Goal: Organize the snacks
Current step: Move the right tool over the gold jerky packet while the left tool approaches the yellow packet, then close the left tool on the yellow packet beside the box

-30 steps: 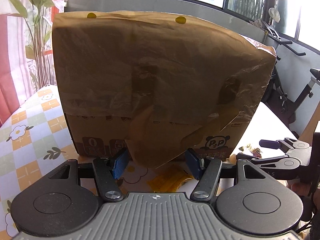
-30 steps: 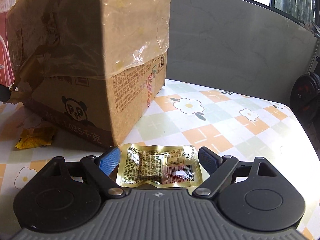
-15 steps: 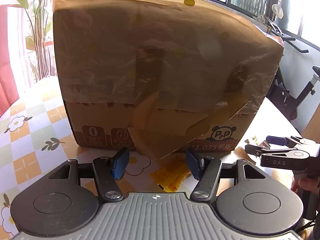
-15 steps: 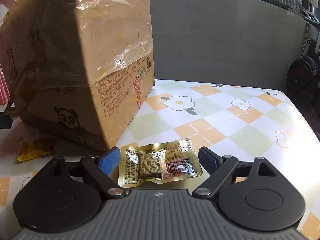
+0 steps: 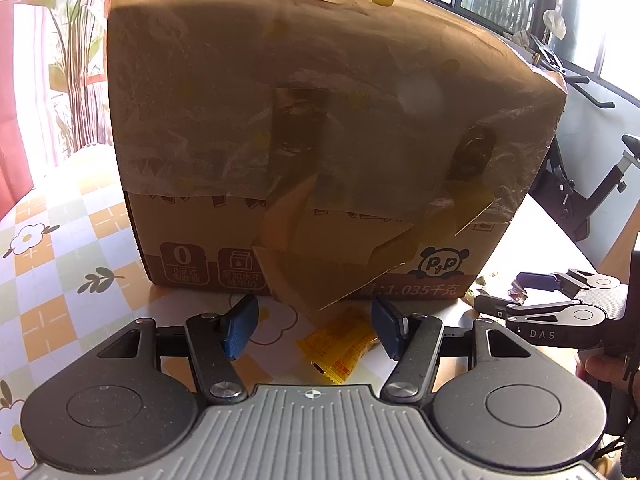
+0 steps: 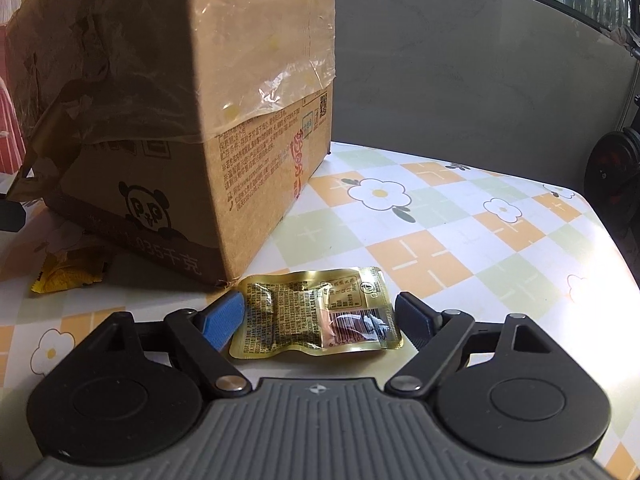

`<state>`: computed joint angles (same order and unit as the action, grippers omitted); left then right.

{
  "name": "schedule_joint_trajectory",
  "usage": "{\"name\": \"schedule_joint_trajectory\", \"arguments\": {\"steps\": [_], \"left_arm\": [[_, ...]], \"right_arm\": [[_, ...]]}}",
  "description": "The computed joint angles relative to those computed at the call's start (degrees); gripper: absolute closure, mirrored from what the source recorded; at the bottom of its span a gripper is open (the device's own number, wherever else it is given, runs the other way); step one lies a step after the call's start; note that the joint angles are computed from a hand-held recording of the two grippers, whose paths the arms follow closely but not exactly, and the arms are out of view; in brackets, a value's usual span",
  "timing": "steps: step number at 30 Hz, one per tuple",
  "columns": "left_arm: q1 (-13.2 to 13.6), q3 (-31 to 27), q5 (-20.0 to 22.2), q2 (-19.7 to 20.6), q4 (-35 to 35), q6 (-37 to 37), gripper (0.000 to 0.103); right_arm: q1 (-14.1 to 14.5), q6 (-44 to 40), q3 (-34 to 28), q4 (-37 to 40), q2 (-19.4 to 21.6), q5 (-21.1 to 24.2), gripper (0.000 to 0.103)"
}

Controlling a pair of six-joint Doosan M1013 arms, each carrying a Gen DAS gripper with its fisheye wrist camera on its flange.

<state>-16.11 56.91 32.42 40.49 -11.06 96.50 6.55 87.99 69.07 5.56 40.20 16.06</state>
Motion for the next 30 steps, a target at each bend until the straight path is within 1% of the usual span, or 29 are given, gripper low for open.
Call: {"name": "schedule_joint_trajectory", "arguments": {"steps": [6,10,12,15,21,23,26,27,30], "left_arm": [[0.03,-0.39,0.62,0.26,0.74,-1.0,0.038],[0.06,-0.31,0.39,0.24,0.46,-0.84,0.038],[0.03,-0.22,0.28,0.17,0.46,-0.95,0.038],[0.01,-0.41,0.74,0.28,0.72,-1.11,0.038],[0.03,-0.92,1.78,0.63,-0.32,-0.41,0.038],[0.08,-1.22,2.65,0.86,-1.13,0.17,0.038],[0.04,-1.86,4.07,1.33,-1.38,0.52,0.038],[0.01,-1.94,4.26,1.41,-1.56,0.82,0.038],[0.0,-2.36,4.71,1.81,-3.01,2.92,0.038]], "right_arm": [[-0.15,-5.39,0.06,4.66,-0.08,0.31,0.021],[-0.15,-4.54,0.25,3.93,-0.15,-0.14,0.025],[-0.18,-5.35,0.48,4.74,-0.3,-0.16,0.026],[-0.19,-6.11,0.91,5.39,-0.55,-0.36,0.029],[-0.04,-4.93,1.67,3.91,-0.95,-1.31,0.035],[-0.03,-8.0,2.06,6.16,-1.14,-1.63,0.036],[0.32,-10.06,2.5,6.08,-1.37,-2.24,0.036],[0.33,-12.11,2.55,7.59,-1.38,-2.32,0.037],[0.26,-14.18,2.61,9.65,-1.36,-2.42,0.037]]}}
